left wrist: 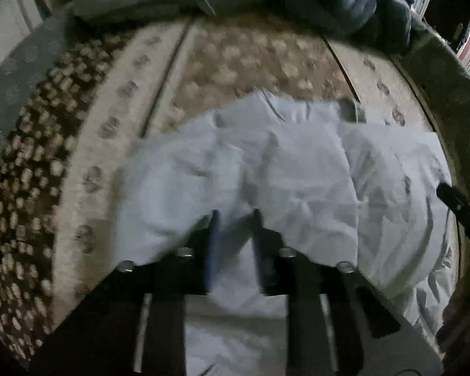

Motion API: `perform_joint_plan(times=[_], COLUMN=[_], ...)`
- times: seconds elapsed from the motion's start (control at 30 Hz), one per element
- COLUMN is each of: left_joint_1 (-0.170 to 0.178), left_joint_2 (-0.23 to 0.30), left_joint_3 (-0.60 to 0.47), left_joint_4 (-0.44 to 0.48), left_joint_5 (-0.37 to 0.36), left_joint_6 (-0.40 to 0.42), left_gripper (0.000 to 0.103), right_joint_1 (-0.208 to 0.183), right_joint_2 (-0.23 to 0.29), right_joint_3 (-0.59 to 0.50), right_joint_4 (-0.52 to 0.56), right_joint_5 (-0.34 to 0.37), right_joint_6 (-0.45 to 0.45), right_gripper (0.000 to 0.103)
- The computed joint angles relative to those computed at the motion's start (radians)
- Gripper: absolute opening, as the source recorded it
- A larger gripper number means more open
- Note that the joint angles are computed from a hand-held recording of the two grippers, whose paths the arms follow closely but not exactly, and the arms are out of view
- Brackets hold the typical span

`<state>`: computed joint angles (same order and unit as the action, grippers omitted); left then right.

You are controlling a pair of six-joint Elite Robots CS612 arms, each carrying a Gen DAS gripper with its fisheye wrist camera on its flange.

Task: Fold large clothes

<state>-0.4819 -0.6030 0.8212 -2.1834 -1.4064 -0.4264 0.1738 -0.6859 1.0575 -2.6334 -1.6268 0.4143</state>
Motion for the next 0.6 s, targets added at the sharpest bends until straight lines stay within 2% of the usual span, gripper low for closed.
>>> perform_joint_plan(times=[0.07, 0.13, 0.2, 0.4, 0.5, 0.6], left_joint_1=[-0.006, -0.002, 0.004, 0.000, 0.000, -0.005], left_joint_2=[0.027, 0.042, 0.057, 0.084, 0.125, 0.140], left_joint_3=[-0.031, -0.045, -0.051, -0.082, -0.144, -0.165], left_joint_4=[0.031, 0.065, 0.069, 0.117, 0.146, 0.163], left_joint_5=[0.024, -0.010, -0.019, -0.004, -0.010, 0.011], left_joint_6=[0.003, -0.006, -0.004, 0.039, 0.043, 0.052], left_gripper=[0.015, 0.014, 0.014, 0.014, 0.014, 0.013], right_joint_1=[0.010, 0.019, 0.021, 0.018, 0.020, 0.022], right_joint_2=[0.027, 0.058, 0.074, 0.090, 0.091, 0.102], right_joint_3=[-0.042, -0.080, -0.093, -0.108, -0.103, -0.115], right_joint_4=[0.046, 0.083, 0.100, 0.129, 0.124, 0.131], right_joint_5=[-0.036, -0.079, -0.091, -0.082, -0.086, -0.093], right_joint_6=[-0.061, -0.136, -0.163, -0.164, -0.169, -0.173], right_gripper=[0.070, 0.070, 0.070, 0.071, 0.071, 0.071])
